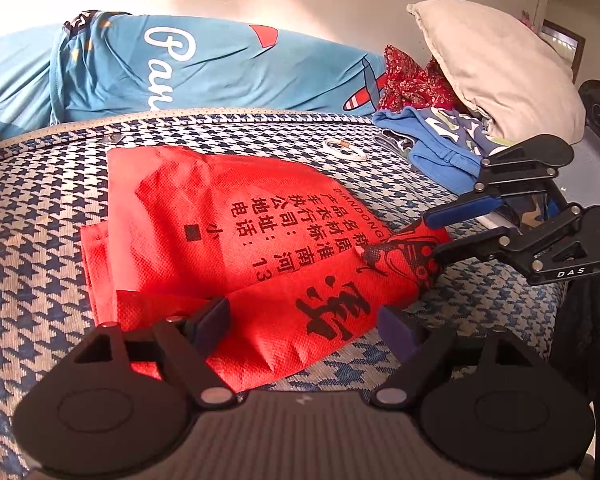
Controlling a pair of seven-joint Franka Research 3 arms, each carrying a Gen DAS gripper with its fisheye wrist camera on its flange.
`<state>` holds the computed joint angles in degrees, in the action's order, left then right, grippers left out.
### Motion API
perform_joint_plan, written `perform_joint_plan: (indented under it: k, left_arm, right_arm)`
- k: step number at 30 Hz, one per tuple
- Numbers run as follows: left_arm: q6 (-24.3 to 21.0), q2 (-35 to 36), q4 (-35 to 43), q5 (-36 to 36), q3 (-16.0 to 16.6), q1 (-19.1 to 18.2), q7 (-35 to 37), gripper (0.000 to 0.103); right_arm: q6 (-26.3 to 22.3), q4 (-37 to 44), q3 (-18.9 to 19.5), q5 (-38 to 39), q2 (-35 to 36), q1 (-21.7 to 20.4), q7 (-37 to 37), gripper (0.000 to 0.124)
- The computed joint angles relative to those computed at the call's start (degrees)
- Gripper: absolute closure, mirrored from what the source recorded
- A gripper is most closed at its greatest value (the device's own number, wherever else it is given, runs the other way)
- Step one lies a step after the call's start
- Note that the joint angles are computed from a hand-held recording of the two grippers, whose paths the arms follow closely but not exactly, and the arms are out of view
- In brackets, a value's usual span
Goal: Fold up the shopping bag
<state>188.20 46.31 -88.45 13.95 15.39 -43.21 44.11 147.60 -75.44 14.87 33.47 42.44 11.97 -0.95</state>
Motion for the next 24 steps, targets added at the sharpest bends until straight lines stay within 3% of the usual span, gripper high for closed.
perform_joint_plan:
  k: [9,18,22,24]
  left_arm:
    - [-0.3,0.1,0.2,-0.3,0.3,-0.2,-0.4,0.022]
    - [-0.3,0.0,0.3,0.2,-0.2,0.3,-0.8,0.022]
    - [-0.1,-0.1,0.2,0.2,-0.7,0.7,-0.8,0.022]
    - [0.2,-0.1,0.0,0.0,-0.7,0.8,-0.8,0.022]
  right_arm:
    - [-6.8,9.7,-3.1,-5.6,6.2,2.6,7.4,0.102]
    - [-9.2,12.0,-2.3,-6.3,7.5,2.0,10.0,0.099]
    - [-11.3,9.9,-1.4,-5.8,6.0,1.0,6.5,0.066]
    - [-10.1,7.2,-1.3,-5.8,4.6,1.0,3.2,0.064]
